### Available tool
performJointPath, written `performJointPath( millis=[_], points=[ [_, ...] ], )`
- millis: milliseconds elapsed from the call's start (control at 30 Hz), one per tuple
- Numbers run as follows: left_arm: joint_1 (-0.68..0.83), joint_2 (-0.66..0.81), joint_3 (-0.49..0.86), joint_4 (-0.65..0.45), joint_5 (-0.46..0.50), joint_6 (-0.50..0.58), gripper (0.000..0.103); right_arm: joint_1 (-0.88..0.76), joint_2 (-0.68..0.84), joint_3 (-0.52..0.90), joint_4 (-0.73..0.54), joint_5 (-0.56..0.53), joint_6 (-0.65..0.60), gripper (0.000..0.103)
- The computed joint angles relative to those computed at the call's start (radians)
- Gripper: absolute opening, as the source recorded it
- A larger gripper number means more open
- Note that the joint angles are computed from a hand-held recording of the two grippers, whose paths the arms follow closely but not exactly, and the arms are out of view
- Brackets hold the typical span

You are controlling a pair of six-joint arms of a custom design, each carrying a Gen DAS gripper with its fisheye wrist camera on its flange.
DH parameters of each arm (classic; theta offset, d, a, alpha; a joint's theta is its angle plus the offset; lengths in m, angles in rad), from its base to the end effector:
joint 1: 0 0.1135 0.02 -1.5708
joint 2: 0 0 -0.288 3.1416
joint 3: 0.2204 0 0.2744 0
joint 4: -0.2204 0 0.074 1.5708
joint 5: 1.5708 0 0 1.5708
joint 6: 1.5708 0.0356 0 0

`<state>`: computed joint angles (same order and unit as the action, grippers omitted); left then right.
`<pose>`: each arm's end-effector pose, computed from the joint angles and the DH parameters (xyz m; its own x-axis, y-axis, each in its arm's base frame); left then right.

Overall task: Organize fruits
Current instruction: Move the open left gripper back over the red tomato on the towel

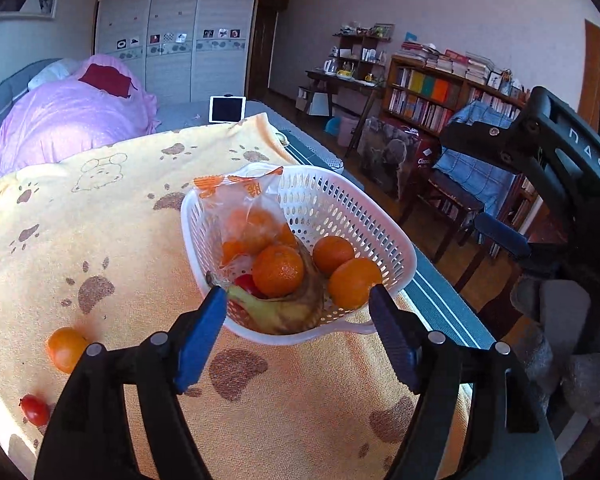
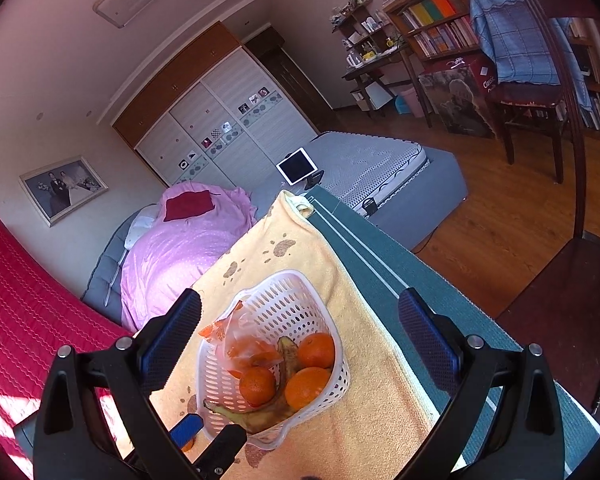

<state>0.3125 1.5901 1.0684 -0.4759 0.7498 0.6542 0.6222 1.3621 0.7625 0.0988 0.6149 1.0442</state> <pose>0.3328 0.0820 0.2360 -0.5573 0.2879 -0.7788 0.5871 0.7999 -0.1243 0.2603 0.1615 0.2442 -0.2522 0.6882 -0.6803 0.3047 0.7237 0.6192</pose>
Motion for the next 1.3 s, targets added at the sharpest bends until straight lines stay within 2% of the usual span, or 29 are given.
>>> performJointPath(
  millis=[467,933,1300],
  points=[
    [0.042,-0.053,-0.082,0.098,-0.036,0.026,0.087,0.022,0.024,0.022,0.003,0.007,-0.023,0.1],
    [0.052,-0.146,-0.211,0.225,-0.091,0.073,0.087,0.034,0.041,0.034,0.003,0.006,-0.038,0.1],
    [0.073,-0.159,-0.239,0.239,-0.111,0.103,0.087,0.043,0.051,0.045,0.001,0.008,-0.042,0.1]
  ],
)
